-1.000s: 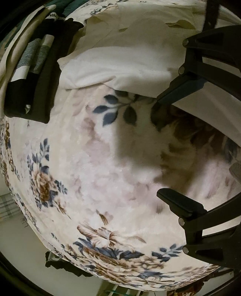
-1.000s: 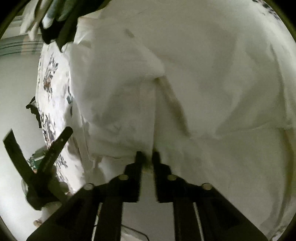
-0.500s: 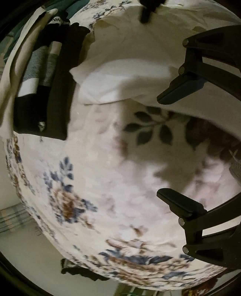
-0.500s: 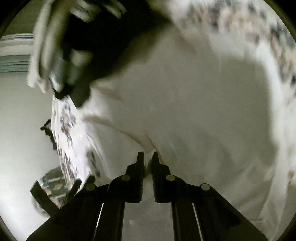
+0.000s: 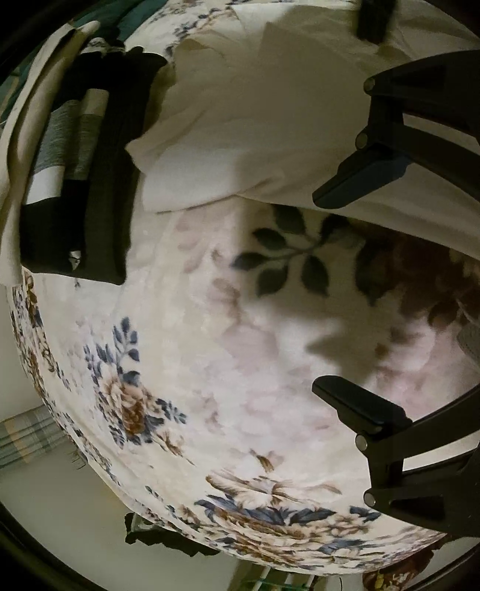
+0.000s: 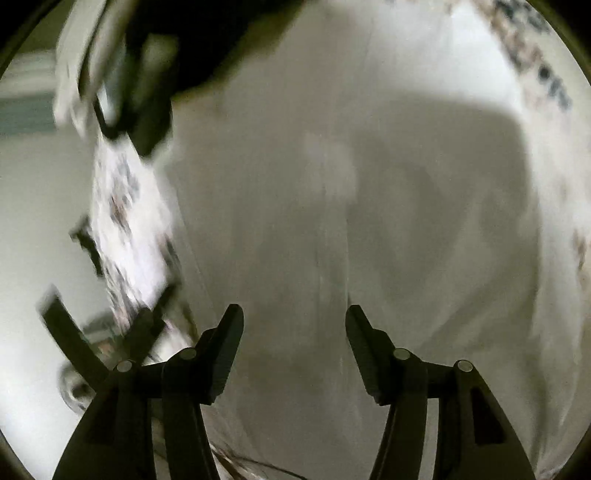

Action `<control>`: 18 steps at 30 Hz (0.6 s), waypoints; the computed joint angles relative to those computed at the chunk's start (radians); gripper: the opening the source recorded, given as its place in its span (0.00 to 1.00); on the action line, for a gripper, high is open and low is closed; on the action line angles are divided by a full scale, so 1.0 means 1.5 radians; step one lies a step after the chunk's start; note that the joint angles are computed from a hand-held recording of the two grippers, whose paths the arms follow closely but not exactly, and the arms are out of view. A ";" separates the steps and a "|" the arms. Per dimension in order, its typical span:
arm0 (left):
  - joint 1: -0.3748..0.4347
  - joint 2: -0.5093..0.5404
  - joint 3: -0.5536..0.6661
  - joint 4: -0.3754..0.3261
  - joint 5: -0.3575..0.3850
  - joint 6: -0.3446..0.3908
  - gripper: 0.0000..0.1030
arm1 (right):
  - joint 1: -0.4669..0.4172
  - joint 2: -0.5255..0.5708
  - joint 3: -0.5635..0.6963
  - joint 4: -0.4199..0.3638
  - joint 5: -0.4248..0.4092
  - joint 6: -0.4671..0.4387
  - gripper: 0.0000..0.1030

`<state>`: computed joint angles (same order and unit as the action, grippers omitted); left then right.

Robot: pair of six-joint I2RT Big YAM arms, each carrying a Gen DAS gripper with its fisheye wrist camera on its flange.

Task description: Fold small clothes

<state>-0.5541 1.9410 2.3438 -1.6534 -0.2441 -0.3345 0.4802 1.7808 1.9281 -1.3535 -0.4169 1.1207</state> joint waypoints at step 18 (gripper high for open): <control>-0.016 -0.121 -0.106 0.022 -0.002 -0.008 0.99 | 0.006 -0.172 -0.075 -0.154 0.063 0.056 0.55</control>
